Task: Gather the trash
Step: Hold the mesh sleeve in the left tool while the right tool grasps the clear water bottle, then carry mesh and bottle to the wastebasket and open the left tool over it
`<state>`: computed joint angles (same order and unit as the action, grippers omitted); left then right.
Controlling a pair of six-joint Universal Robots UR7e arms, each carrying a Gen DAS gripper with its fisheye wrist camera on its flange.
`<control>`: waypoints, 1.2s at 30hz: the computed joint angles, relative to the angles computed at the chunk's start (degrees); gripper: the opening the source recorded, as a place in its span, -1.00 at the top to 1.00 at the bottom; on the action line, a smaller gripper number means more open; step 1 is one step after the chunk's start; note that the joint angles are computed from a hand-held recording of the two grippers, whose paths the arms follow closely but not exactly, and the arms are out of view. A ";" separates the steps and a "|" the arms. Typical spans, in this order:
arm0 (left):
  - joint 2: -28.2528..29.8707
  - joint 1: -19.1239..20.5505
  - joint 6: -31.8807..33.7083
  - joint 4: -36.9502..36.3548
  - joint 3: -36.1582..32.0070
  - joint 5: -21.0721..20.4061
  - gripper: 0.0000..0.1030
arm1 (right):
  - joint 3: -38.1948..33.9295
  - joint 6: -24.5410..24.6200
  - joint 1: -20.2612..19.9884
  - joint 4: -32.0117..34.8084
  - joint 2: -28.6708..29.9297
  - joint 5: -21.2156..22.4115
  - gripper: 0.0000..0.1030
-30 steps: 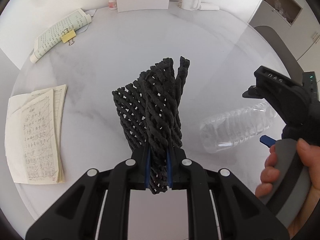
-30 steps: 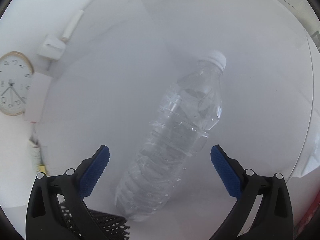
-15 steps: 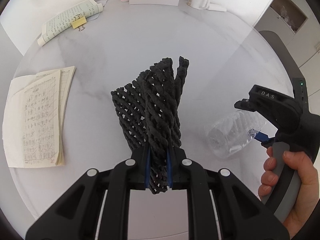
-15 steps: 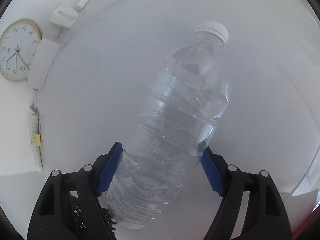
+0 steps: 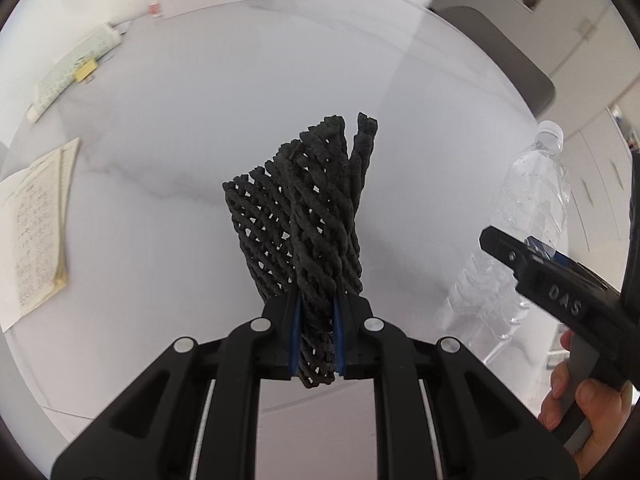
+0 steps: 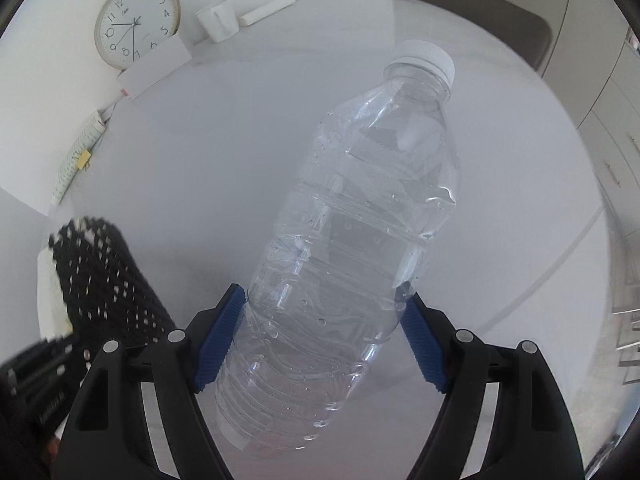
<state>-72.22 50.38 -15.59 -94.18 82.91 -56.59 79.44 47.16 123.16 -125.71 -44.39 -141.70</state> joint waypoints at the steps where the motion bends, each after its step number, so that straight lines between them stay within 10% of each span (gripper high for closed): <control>1: -0.29 -0.83 -0.06 -0.09 0.95 -0.84 0.76 | 3.08 0.76 0.39 -0.06 -2.50 -0.01 -0.51; 13: -2.17 -15.36 -2.59 -3.97 13.94 -11.26 0.76 | 27.94 5.53 5.76 0.47 -26.21 -3.40 -0.51; 22: 1.96 -28.75 -11.53 -17.10 25.16 -20.67 0.76 | 40.00 20.17 9.80 32.44 -51.69 -12.90 -0.52; 28: 7.94 -35.18 -14.00 -23.93 30.43 -20.31 0.75 | 43.66 26.66 8.04 48.01 -66.07 -12.54 -0.52; 36: 17.21 -38.71 -16.31 -28.32 34.67 -16.43 0.67 | 47.05 26.92 6.87 49.22 -73.84 -12.07 -0.52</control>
